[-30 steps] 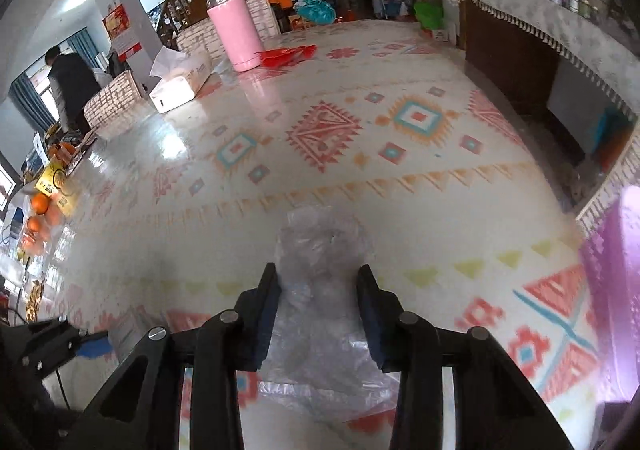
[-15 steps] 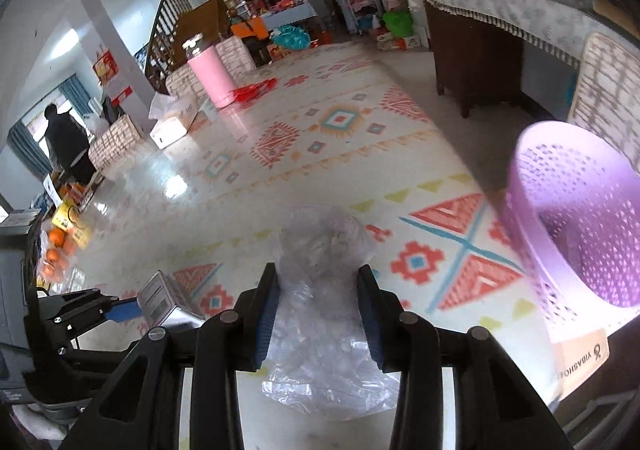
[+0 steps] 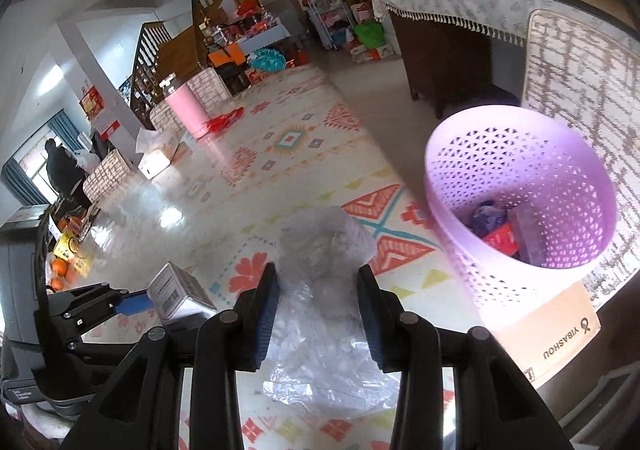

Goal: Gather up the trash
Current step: 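Carry the white box and plastic bag toward the purple basket with both tools, then lower the white box and plastic bag over the basket opening with both tools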

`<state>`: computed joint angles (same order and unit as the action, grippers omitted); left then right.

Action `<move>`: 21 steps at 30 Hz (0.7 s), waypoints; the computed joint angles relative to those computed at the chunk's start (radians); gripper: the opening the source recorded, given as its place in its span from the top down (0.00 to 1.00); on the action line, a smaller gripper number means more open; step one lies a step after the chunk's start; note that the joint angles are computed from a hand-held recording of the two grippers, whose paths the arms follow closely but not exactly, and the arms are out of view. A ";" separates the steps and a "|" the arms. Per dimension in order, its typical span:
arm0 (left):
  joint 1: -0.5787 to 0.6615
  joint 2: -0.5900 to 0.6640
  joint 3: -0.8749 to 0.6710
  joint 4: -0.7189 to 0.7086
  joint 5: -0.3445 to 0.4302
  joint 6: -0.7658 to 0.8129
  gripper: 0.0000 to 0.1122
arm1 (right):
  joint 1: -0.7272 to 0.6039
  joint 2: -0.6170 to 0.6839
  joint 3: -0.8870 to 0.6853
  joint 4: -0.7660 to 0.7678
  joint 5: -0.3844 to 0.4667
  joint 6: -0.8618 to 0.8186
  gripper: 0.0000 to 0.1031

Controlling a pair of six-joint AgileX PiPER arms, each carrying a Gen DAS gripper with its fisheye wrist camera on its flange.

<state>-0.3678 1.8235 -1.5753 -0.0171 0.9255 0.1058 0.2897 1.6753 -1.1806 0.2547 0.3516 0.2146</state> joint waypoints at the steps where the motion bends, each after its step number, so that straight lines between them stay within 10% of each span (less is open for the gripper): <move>1: -0.009 0.004 -0.007 0.005 0.002 -0.007 0.55 | -0.003 -0.004 0.002 -0.012 -0.001 0.009 0.59; 21: -0.144 0.082 -0.167 0.073 0.030 -0.070 0.55 | -0.172 -0.110 0.091 0.162 0.014 -0.200 0.59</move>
